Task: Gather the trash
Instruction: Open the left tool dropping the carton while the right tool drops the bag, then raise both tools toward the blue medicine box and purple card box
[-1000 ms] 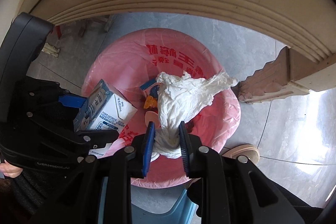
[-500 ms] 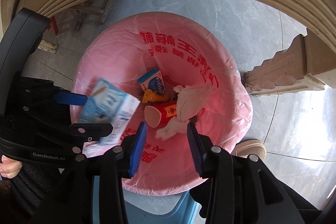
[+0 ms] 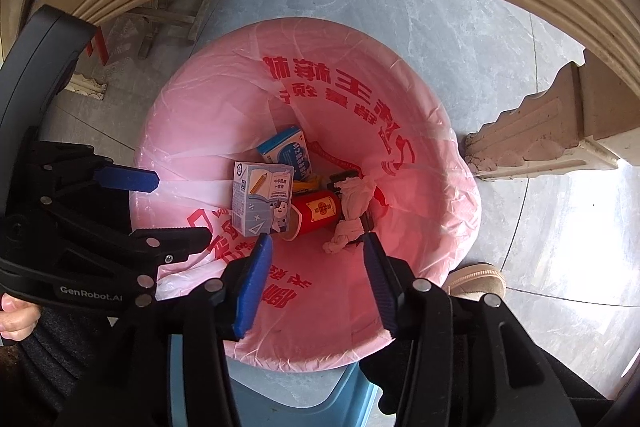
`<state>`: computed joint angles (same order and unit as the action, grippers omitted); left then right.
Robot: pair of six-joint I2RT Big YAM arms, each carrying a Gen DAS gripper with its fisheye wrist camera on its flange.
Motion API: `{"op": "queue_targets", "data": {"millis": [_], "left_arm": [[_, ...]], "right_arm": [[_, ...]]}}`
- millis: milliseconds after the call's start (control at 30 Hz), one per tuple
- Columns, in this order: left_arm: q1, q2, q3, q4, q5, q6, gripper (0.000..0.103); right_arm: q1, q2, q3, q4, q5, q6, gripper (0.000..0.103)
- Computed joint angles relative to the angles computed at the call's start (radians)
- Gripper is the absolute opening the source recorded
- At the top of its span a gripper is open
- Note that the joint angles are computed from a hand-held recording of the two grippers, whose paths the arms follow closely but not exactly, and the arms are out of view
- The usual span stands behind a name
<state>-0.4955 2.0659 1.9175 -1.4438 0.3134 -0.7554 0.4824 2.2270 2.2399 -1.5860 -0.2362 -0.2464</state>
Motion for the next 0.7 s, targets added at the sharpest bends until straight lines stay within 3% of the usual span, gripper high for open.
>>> {"op": "queue_targets", "data": {"millis": [200,400,533,700], "left_arm": [[-0.004,0.005,0.017,-0.018,-0.020,0.006,0.077],[-0.016,0.014,0.062,-0.069,-0.080,0.020,0.077],[-0.030,-0.014,0.080,-0.086,-0.119,0.040,0.077],[-0.063,-0.075,0.141,-0.151,-0.162,0.142,0.077]], "right_arm": [[0.000,-0.005,-0.003,0.007,0.003,-0.004,0.049],[-0.001,-0.021,-0.008,0.033,0.017,-0.005,0.061],[-0.009,-0.058,-0.019,0.047,0.013,-0.005,0.063],[-0.030,-0.113,0.015,0.007,-0.041,-0.045,0.071]]}}
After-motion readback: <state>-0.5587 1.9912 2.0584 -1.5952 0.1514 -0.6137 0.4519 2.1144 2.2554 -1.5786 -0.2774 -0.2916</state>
